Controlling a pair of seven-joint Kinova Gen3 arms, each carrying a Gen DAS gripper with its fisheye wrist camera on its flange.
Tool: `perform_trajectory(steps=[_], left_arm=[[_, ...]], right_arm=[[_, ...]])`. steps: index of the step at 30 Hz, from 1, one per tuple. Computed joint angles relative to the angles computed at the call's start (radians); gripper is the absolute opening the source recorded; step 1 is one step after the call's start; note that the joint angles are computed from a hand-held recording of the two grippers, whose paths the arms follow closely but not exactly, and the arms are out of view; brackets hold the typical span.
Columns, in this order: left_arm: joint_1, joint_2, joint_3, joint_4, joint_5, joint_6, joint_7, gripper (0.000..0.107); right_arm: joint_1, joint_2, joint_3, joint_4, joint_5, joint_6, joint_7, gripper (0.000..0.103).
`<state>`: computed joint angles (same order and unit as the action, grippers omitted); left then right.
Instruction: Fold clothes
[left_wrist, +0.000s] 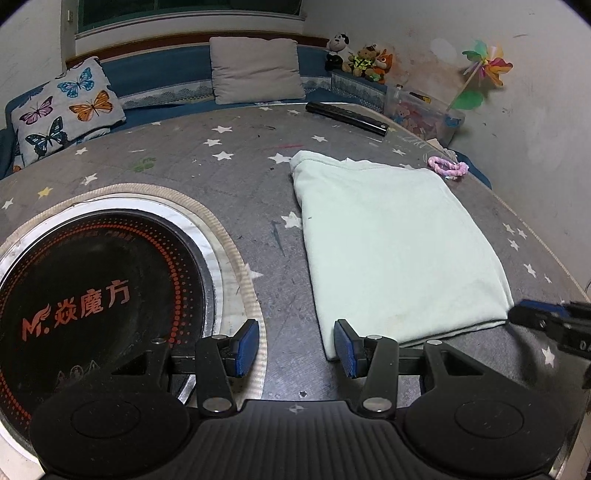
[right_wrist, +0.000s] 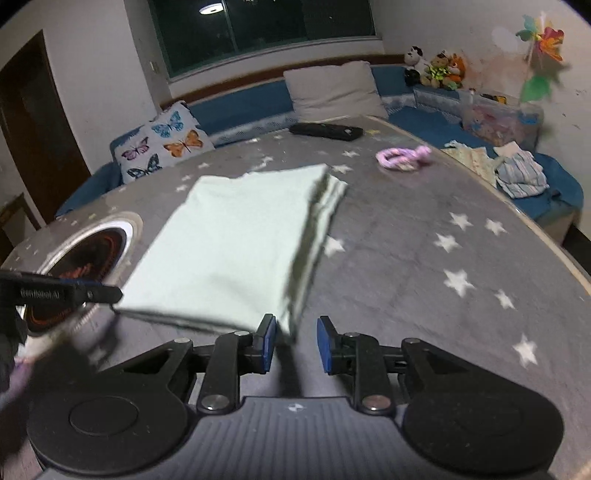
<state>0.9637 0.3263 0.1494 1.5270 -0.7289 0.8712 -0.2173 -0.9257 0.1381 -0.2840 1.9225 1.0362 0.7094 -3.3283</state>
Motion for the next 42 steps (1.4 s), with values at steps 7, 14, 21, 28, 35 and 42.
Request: perform_trajectory(steps=[7,14,21,28,35,42], left_arm=[[0.024,0.002,0.003,-0.004,-0.033,0.026,0.0,0.048],[0.069,0.018,0.011,-0.025,-0.105,0.047,-0.031,0.046],[0.061,0.047,0.007,-0.048,-0.108,-0.011,-0.109,0.029],[0.05,0.065,-0.016,-0.058,-0.041,-0.051,-0.19,0.015],[0.052,0.054,-0.032,-0.042,-0.026,-0.073,-0.196,0.014],[0.058,0.056,-0.034,-0.047,-0.027,-0.067,-0.193,0.014]], right_arm=[[-0.011,-0.026,-0.017,0.038,0.064,0.024,-0.094,0.023],[-0.03,0.012,-0.025,0.02,0.15,0.03,-0.126,0.017],[-0.039,0.02,-0.01,0.023,0.166,0.023,-0.184,0.006],[-0.004,-0.025,-0.017,0.092,0.223,-0.055,-0.342,0.005],[0.028,-0.059,-0.039,0.146,0.27,-0.095,-0.519,0.0],[0.0,-0.068,-0.09,0.145,0.226,0.074,-0.501,0.0]])
